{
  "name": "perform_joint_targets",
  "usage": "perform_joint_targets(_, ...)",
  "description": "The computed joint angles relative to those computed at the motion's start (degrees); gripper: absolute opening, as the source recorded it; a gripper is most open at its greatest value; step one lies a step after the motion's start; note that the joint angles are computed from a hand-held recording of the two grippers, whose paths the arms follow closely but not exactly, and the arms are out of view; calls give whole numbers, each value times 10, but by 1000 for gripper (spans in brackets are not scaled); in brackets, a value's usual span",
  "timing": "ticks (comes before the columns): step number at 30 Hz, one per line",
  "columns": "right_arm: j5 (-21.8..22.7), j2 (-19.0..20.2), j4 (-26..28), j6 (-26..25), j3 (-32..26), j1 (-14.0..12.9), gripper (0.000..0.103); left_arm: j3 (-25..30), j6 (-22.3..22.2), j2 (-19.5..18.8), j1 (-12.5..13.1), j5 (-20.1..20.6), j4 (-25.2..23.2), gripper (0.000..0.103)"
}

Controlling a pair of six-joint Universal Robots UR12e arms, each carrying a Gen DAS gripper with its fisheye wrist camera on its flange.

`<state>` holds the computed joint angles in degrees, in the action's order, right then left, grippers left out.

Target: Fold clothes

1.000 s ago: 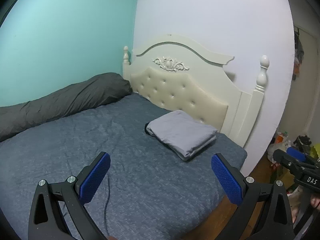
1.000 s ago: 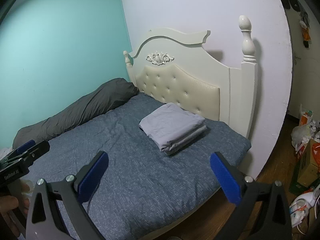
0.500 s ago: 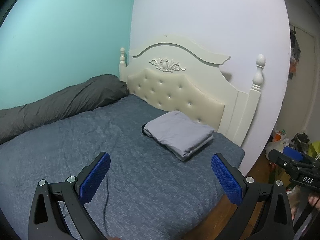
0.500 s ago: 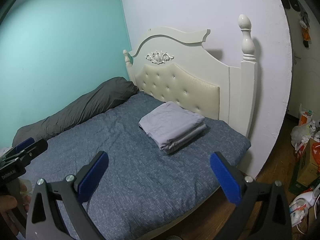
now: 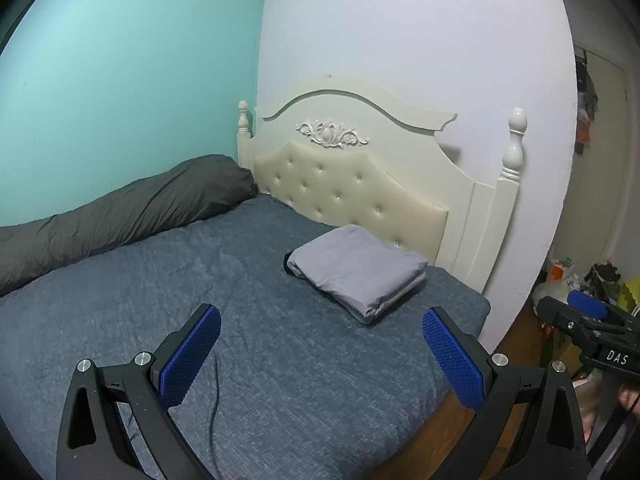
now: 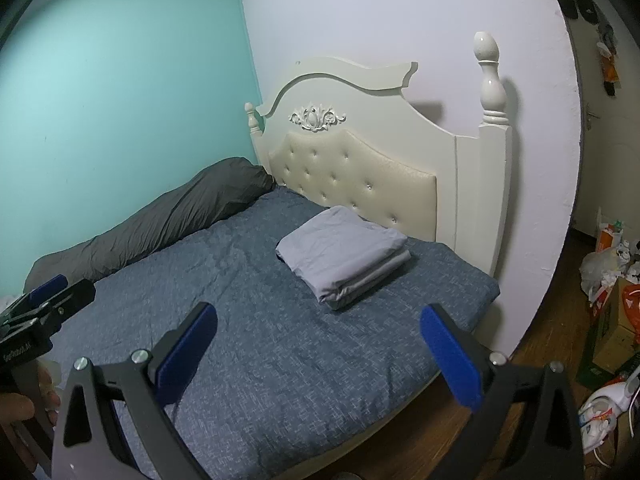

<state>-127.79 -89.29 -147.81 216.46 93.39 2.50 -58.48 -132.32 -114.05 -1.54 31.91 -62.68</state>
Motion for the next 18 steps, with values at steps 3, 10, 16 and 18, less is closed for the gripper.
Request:
perform_joint_targets(3, -3, 0, -1, 0, 0, 1, 102, -2, -3, 1, 0, 0, 5, 103)
perform_joint_targets(10, -4, -1, -2, 0, 0, 0, 102, -5, -11, 2, 0, 3, 16, 103)
perform_joint_targets(16, -4, -1, -1, 0, 0, 0, 102, -6, -19, 2, 0, 8, 25, 103)
perform_joint_targets(18, -4, -1, -1, 0, 0, 0, 102, -4, -21, 1, 0, 10, 25, 103)
